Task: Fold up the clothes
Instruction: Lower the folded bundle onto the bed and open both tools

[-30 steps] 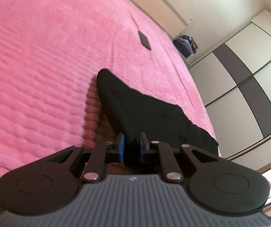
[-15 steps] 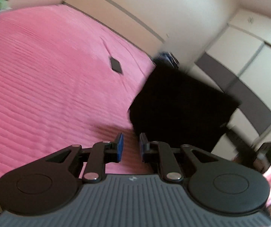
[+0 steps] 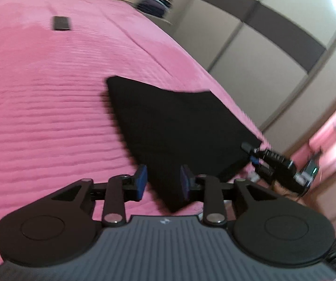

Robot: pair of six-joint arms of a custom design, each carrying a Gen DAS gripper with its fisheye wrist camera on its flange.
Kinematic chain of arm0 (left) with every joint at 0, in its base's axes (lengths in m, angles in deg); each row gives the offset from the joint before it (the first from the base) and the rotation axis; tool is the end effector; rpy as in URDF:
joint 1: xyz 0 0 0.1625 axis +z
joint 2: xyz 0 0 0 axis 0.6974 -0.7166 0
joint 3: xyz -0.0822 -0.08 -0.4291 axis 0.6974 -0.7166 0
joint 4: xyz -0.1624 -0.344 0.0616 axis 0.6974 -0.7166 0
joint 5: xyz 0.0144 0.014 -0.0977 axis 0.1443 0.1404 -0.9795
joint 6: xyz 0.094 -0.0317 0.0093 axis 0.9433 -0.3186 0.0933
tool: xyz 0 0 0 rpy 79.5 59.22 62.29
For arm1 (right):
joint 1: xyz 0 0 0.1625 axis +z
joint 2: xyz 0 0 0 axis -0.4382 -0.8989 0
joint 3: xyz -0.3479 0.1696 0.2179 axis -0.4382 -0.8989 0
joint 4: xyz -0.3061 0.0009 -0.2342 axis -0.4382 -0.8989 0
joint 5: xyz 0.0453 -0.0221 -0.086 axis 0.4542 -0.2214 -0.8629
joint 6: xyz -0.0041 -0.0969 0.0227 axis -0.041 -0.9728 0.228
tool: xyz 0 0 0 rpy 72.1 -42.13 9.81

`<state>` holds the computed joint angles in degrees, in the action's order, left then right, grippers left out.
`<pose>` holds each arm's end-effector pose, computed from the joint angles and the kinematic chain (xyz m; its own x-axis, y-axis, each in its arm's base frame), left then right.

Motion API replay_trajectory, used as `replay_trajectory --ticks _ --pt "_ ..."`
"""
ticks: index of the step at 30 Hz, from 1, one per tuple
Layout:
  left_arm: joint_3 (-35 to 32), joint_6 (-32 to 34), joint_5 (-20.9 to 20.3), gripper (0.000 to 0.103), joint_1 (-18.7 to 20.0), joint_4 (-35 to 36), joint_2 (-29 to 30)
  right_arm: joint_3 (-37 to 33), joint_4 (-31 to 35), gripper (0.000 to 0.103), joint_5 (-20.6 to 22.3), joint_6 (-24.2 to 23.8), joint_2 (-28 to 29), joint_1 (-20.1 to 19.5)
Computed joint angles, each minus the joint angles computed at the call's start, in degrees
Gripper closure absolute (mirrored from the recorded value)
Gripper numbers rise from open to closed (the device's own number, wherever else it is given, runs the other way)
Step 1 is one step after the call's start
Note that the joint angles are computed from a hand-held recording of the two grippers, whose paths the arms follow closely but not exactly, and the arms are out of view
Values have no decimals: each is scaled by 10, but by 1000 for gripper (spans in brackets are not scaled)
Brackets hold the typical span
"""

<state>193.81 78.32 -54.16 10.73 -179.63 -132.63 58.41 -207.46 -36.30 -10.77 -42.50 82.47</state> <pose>-0.2168 -0.5659 0.1895 -0.7454 0.6425 -0.1778 0.6650 0.6977 -0.2666 -0.1026 -0.4780 0.3496 -0.9599 0.1595 -0.2307 0.2658 0.2553 -0.9296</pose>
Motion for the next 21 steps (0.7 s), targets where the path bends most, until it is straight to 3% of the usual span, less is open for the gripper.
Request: replay_trajectory --ticks 4,6,7,9,11,14,19,21 --pt "-3 43 25 77 -15 -10 33 -42 79 81 -10 5 -21 5" --pt "-5 62 38 76 -21 -15 50 -54 110 94 -18 -8 -33 11" --pt "-7 72 44 77 -24 -17 58 -59 124 94 -17 -18 -40 13" --pt "-10 93 50 77 -26 -26 76 -48 106 95 23 -38 -51 7" --pt "-9 113 51 76 -26 -45 92 -31 70 95 24 -60 -52 -1" --pt "-15 118 50 76 -20 -57 113 -30 89 95 -3 -30 -42 -28" --pt "-19 127 49 76 -14 -64 126 -9 50 95 18 -12 -51 -38" --pt "-14 136 53 76 -16 -71 123 -4 20 95 28 -31 -59 -33"
